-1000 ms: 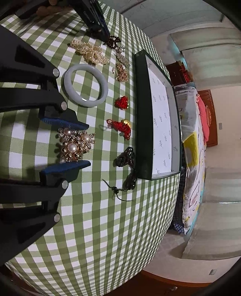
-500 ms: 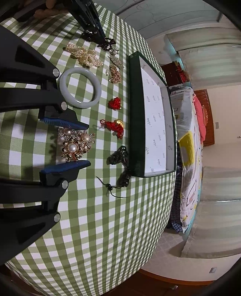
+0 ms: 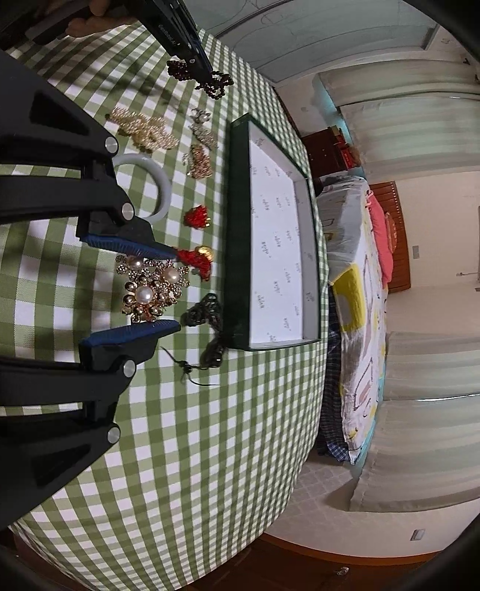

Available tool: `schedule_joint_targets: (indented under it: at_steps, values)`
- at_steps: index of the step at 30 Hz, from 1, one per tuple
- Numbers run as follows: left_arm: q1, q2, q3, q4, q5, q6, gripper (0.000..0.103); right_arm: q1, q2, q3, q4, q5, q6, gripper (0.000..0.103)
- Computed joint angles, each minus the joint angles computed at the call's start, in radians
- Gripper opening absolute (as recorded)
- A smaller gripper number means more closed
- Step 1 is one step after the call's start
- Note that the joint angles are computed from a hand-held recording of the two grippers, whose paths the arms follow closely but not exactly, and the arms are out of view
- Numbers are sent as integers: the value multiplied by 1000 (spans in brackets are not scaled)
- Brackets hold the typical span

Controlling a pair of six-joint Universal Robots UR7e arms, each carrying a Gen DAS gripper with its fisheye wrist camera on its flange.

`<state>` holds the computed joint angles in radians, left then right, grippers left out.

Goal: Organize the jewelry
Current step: 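Carry the bracelet and brooch into the green box and open both tools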

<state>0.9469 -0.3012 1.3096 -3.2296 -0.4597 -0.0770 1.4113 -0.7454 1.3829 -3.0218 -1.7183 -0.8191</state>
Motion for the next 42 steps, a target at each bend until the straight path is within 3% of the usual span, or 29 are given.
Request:
schedule_joint_targets:
  at_steps: [9, 15, 24, 29, 34, 36, 42]
  values:
    - [-20, 29, -120, -113, -14, 174, 15, 27, 17, -74, 11, 68, 14, 34]
    - [-6, 98, -314, -128, -62, 311, 15, 53, 79, -200, 45, 101, 22, 34]
    - [63, 283, -751, 131, -132, 319, 15, 74, 237, -474, 127, 115, 25, 34]
    - [109, 397, -976, 391, -129, 227, 15, 67, 352, -665, 284, 40, 48, 34]
    - [141, 423, -1033, 557, -127, 127, 15, 57, 459, -842, 435, -48, 65, 34]
    - [146, 445, -1075, 604, -125, 110, 15, 54, 479, -878, 471, -72, 73, 34]
    - [161, 431, -1054, 715, -137, 13, 16, 54, 502, -909, 505, -114, 56, 35]
